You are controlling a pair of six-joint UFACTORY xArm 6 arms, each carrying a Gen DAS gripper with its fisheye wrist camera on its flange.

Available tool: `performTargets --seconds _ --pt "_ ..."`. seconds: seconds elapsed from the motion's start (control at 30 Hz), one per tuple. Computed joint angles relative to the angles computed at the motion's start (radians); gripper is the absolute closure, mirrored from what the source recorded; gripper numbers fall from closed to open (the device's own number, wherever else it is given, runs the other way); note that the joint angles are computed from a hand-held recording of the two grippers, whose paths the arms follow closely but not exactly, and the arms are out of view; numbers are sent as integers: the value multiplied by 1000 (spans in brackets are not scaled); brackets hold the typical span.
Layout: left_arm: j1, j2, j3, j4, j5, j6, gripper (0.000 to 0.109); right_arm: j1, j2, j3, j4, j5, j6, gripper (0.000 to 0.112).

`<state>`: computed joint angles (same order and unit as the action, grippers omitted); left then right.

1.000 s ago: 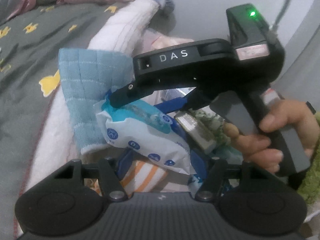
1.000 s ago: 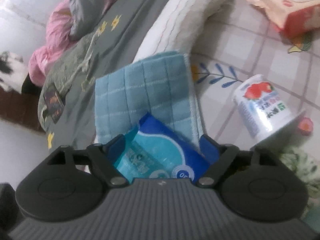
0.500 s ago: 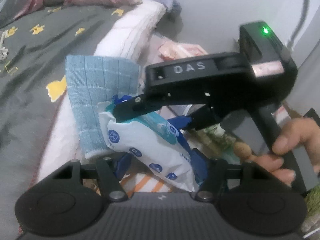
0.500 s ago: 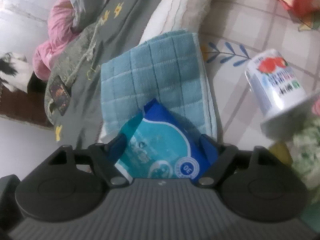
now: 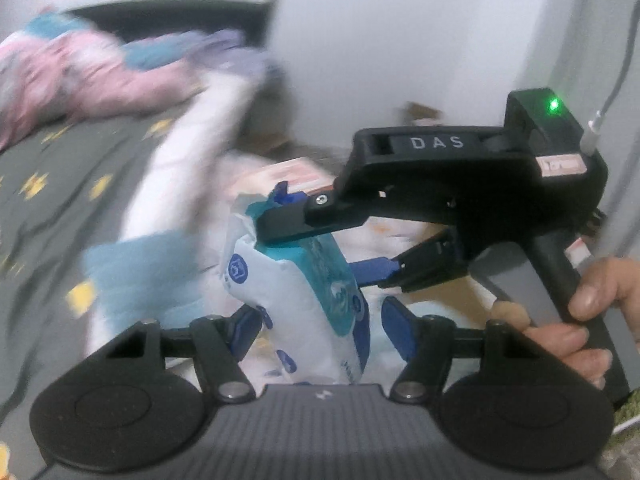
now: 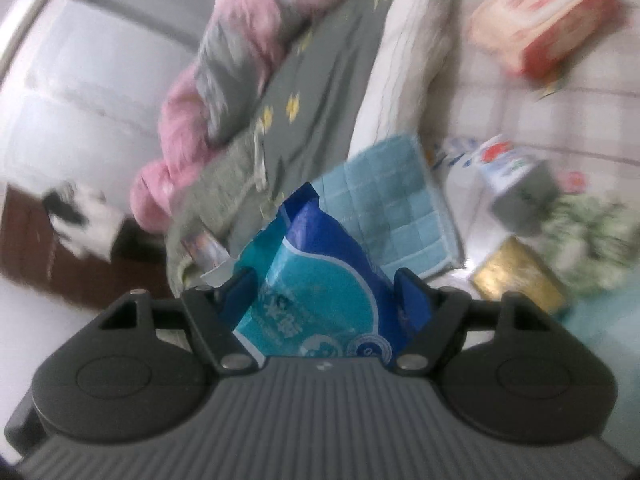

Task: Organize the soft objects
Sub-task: 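Lower the wipes pack into the cardboard box and open the right gripper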

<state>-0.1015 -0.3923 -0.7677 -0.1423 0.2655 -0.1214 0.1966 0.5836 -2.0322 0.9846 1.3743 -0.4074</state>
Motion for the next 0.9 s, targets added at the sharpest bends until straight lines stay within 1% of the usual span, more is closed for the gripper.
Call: performTargets --seconds 0.1,0.2,0.27,0.37,0.43,0.53,0.63,0.7,0.8,0.9 --pt "-90 55 -78 -139 2 137 41 -91 -109 113 24 -19 -2 37" --pt "-181 140 -177 -252 18 238 40 -198 -201 210 29 -38 -9 36" --pt "-234 213 -256 -307 41 276 41 -264 -243 259 28 -48 -11 36" --pt "-290 326 -370 -336 88 291 41 -360 -279 310 14 -58 -7 36" --pt "-320 390 -430 -334 126 280 41 -409 -282 334 0 -66 -4 36" --pt "-337 486 -514 -271 189 224 41 -458 -258 349 -26 -71 9 36" --pt "-353 551 -563 -134 230 120 41 -482 -209 350 -30 -68 17 36" --pt "-347 583 -590 -77 261 82 40 -482 -169 344 -37 -84 23 36" --pt "-333 575 -557 -63 235 89 37 -468 -102 327 -58 -109 44 37" --pt "-326 534 -517 -113 217 138 37 -450 -57 310 -110 -156 43 37"
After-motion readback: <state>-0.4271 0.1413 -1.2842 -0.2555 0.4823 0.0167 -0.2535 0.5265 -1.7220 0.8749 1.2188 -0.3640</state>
